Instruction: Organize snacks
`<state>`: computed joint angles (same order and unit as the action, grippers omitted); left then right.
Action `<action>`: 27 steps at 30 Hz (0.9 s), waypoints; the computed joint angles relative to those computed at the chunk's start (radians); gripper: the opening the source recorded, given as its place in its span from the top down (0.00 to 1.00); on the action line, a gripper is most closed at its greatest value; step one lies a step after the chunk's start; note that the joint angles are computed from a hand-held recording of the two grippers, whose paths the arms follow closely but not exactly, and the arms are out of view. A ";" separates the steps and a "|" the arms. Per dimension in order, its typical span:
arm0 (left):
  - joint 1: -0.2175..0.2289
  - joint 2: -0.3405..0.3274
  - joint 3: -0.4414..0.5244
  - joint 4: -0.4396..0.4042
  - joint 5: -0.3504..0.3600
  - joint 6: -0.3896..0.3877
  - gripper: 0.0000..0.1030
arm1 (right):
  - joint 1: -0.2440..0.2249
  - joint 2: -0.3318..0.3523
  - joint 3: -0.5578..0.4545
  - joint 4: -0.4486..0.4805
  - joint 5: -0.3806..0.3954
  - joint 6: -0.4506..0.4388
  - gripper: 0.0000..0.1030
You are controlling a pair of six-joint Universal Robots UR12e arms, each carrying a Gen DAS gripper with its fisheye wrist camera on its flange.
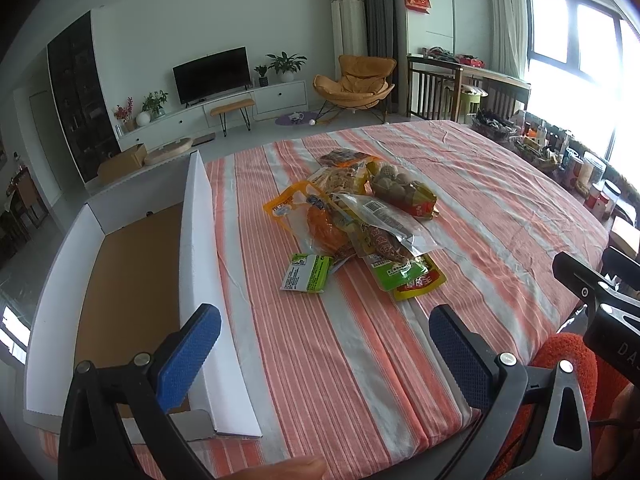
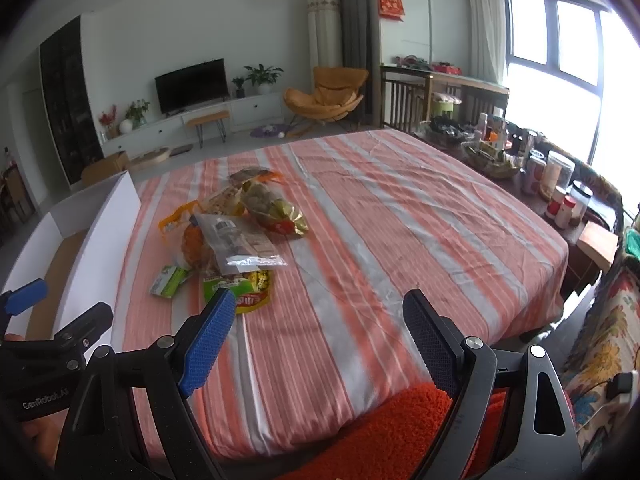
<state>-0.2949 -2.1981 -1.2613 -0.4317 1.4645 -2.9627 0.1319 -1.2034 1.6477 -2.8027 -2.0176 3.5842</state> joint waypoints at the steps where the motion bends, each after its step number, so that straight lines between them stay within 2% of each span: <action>1: 0.000 -0.001 0.001 -0.003 0.000 0.000 0.00 | 0.000 0.000 0.001 0.001 0.000 0.001 0.15; 21: 0.000 -0.026 0.031 -0.065 0.008 -0.004 0.00 | -0.008 0.016 -0.010 0.045 0.019 0.004 0.15; 24: -0.003 -0.041 0.050 -0.091 0.020 0.001 0.00 | -0.023 0.027 -0.018 0.063 0.043 0.008 0.15; 27: -0.008 -0.064 0.091 -0.142 0.038 0.000 0.00 | -0.059 0.055 -0.053 0.142 0.115 0.024 0.15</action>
<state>-0.3034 -2.2625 -1.1705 -0.5733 1.5029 -2.9628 0.0726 -1.1480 1.5947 -2.6610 -1.9031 3.6085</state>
